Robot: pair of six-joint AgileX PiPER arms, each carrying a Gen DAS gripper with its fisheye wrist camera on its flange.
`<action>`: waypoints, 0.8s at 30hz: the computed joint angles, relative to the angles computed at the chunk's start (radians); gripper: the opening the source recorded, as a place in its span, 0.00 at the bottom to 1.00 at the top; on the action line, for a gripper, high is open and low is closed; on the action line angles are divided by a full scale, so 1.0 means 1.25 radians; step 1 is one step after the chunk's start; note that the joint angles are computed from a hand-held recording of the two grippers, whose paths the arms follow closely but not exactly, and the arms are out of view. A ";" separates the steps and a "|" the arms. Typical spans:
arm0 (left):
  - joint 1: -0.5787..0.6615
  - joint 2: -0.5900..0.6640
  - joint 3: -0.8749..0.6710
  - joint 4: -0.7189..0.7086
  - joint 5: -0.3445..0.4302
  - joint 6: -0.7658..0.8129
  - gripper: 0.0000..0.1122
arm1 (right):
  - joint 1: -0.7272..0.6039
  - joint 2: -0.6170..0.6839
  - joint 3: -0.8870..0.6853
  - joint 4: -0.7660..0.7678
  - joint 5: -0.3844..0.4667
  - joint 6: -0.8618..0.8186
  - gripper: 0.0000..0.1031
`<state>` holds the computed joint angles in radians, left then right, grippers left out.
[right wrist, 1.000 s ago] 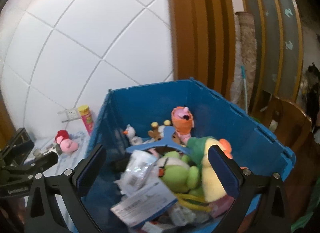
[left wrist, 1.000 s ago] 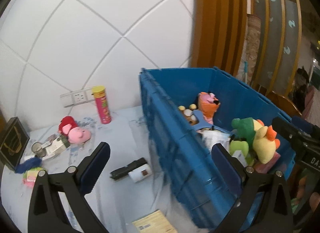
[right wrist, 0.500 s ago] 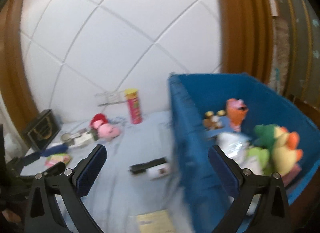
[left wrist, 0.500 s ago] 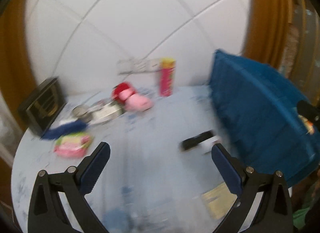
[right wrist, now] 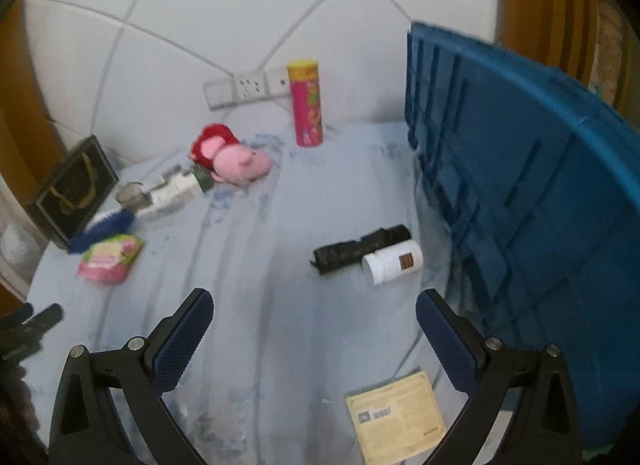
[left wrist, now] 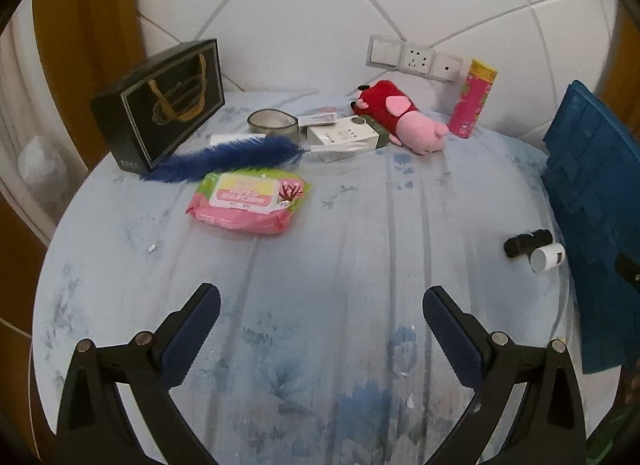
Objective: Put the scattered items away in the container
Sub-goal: 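Move both tools back to the table toward the black flashlight and white bottle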
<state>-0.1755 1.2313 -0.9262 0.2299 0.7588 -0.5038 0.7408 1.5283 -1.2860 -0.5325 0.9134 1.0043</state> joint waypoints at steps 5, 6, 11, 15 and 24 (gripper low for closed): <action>-0.068 0.145 -0.087 0.012 -0.059 0.042 0.91 | -0.096 0.024 0.044 0.038 -0.065 -0.002 1.00; -0.077 0.177 -0.112 -0.004 -0.069 0.076 0.91 | -0.109 0.030 0.051 0.040 -0.072 0.008 1.00; -0.123 0.399 -0.303 -0.112 -0.129 0.319 0.89 | -0.148 0.060 0.102 0.007 -0.127 0.129 0.93; -0.166 0.584 -0.491 -0.254 -0.111 0.564 0.87 | -0.147 0.095 0.138 -0.079 -0.157 0.320 0.69; -0.271 0.930 -0.909 -0.324 -0.007 0.723 0.79 | -0.161 0.144 0.194 -0.215 -0.146 0.584 0.70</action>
<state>-0.5137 2.3938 -2.0627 -0.1748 0.7505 0.4001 0.5398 1.7088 -1.0434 -0.8015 0.7303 1.7341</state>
